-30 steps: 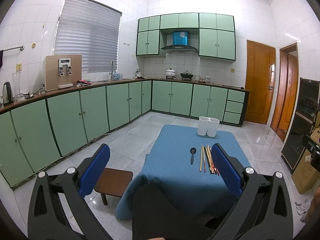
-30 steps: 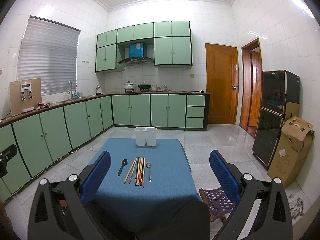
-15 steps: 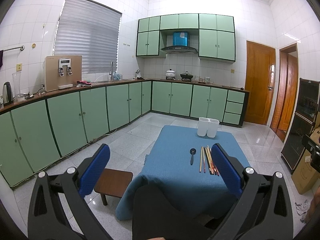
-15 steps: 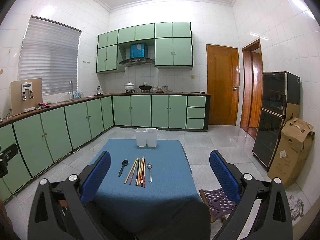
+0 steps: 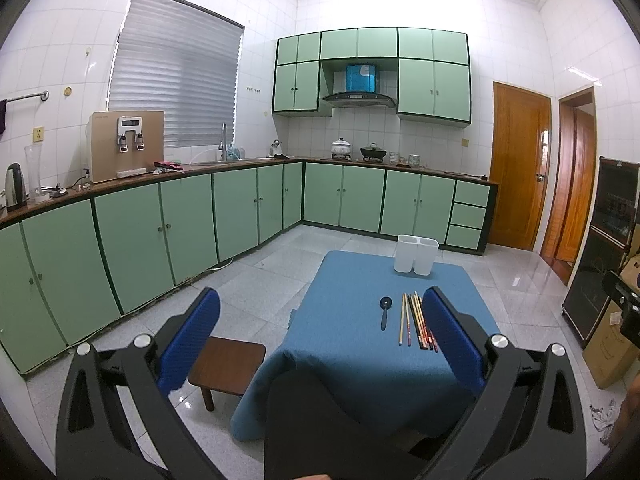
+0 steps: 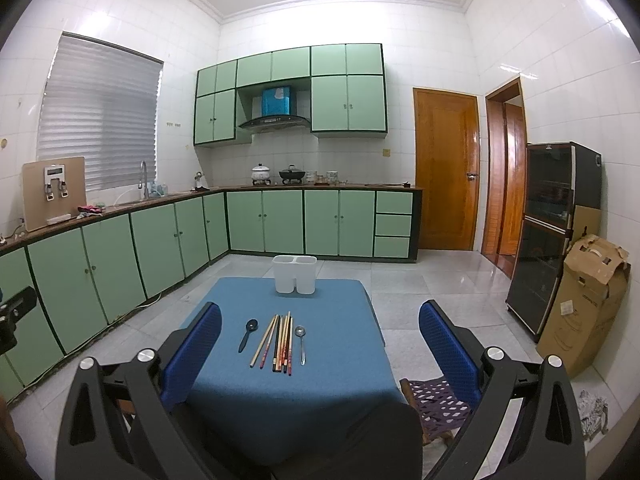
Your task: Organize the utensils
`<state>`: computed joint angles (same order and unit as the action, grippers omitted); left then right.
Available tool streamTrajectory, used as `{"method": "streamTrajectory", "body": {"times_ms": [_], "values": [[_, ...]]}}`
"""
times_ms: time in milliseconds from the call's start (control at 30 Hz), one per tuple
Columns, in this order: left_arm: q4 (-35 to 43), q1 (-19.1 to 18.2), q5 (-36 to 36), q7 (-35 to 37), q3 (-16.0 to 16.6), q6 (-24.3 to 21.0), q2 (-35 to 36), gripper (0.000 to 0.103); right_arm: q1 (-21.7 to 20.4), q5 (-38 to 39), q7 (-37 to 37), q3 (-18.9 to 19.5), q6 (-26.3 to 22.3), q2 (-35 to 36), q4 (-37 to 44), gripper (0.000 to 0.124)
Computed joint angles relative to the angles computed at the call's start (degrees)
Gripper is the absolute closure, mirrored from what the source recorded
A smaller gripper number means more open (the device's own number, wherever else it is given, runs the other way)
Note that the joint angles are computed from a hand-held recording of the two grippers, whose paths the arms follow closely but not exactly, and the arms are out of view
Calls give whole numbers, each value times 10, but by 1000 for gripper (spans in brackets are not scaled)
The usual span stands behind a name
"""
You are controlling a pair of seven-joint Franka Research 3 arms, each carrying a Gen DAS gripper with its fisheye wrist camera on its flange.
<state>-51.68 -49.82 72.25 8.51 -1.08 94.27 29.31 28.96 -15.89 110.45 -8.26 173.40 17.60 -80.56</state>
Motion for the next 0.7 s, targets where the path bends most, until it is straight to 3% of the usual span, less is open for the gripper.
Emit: {"method": "streamTrajectory", "body": {"times_ms": [700], "values": [[-5, 1, 2, -1, -3, -1, -3, 5, 5, -1, 0, -6, 7, -1, -5, 27]]}}
